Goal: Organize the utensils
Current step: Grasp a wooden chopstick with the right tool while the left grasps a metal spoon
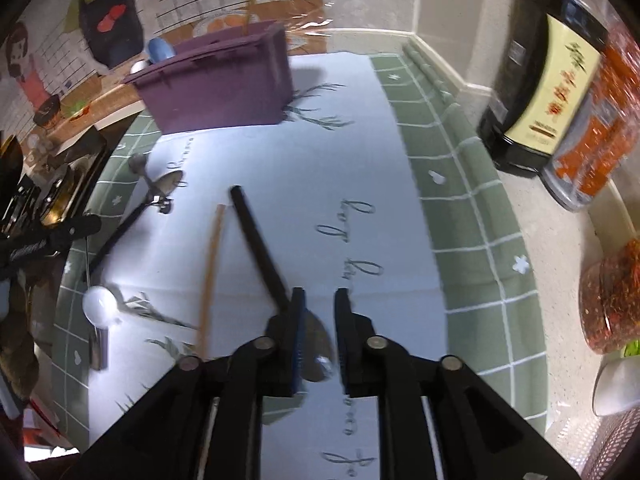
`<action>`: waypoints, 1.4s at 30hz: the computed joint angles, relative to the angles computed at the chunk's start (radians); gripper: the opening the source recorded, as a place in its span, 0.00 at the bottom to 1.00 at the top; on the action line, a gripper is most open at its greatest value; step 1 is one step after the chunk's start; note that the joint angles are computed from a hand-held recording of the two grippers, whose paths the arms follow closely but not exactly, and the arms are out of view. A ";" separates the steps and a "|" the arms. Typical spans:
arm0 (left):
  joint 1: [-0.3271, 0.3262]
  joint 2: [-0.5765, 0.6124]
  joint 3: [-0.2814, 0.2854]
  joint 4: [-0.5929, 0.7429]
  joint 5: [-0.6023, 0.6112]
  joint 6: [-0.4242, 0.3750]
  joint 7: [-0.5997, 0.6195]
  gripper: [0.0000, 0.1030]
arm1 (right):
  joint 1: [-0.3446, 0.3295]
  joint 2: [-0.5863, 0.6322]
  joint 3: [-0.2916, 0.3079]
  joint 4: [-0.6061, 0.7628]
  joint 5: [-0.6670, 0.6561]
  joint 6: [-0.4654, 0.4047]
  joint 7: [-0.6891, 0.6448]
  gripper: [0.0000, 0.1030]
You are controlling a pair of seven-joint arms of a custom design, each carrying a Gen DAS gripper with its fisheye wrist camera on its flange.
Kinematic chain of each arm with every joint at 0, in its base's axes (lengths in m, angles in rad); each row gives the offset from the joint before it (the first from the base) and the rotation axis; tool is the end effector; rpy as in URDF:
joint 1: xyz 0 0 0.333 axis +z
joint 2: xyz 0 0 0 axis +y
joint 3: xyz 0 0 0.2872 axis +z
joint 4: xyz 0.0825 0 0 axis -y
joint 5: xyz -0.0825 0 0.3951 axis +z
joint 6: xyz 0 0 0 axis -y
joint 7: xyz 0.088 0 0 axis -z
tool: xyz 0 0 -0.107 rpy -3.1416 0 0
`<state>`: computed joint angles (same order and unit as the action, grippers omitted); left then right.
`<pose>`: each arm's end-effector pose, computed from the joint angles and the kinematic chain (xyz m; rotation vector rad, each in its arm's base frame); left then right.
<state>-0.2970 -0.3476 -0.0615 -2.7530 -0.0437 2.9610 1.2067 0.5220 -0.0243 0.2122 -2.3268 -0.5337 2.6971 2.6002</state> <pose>0.4110 -0.1495 0.3490 -2.0379 1.9500 -0.7315 0.3923 0.3771 0.3507 -2.0462 1.7684 -0.3945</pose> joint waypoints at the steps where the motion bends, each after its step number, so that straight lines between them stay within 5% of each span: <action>1: 0.004 -0.026 -0.005 -0.018 0.005 -0.003 -0.003 0.23 | 0.003 0.019 0.002 0.018 0.011 0.009 -0.015 0.26; 6: 0.032 -0.166 -0.039 -0.103 0.058 -0.028 -0.061 0.23 | 0.046 0.137 -0.019 0.133 0.056 0.007 -0.065 0.27; 16: 0.014 -0.304 0.018 -0.183 0.080 -0.050 -0.067 0.23 | 0.163 0.264 -0.092 0.296 0.011 -0.127 -0.063 0.28; 22: 0.017 -0.335 0.013 -0.200 0.096 -0.053 -0.065 0.23 | 0.161 0.234 -0.093 0.253 0.023 -0.108 -0.074 0.27; 26: 0.012 -0.349 0.014 -0.205 0.104 -0.055 -0.061 0.23 | 0.147 0.201 -0.080 0.207 0.050 -0.083 -0.096 0.05; 42: 0.004 -0.361 -0.005 -0.190 0.135 -0.070 -0.053 0.23 | 0.080 0.033 -0.014 0.081 -0.070 -0.056 0.039 0.04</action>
<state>-0.2932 -0.7090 -0.0667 -2.9431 0.0908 2.8915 1.1540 0.6019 0.0088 0.1979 -2.2458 -0.6040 2.6413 2.6394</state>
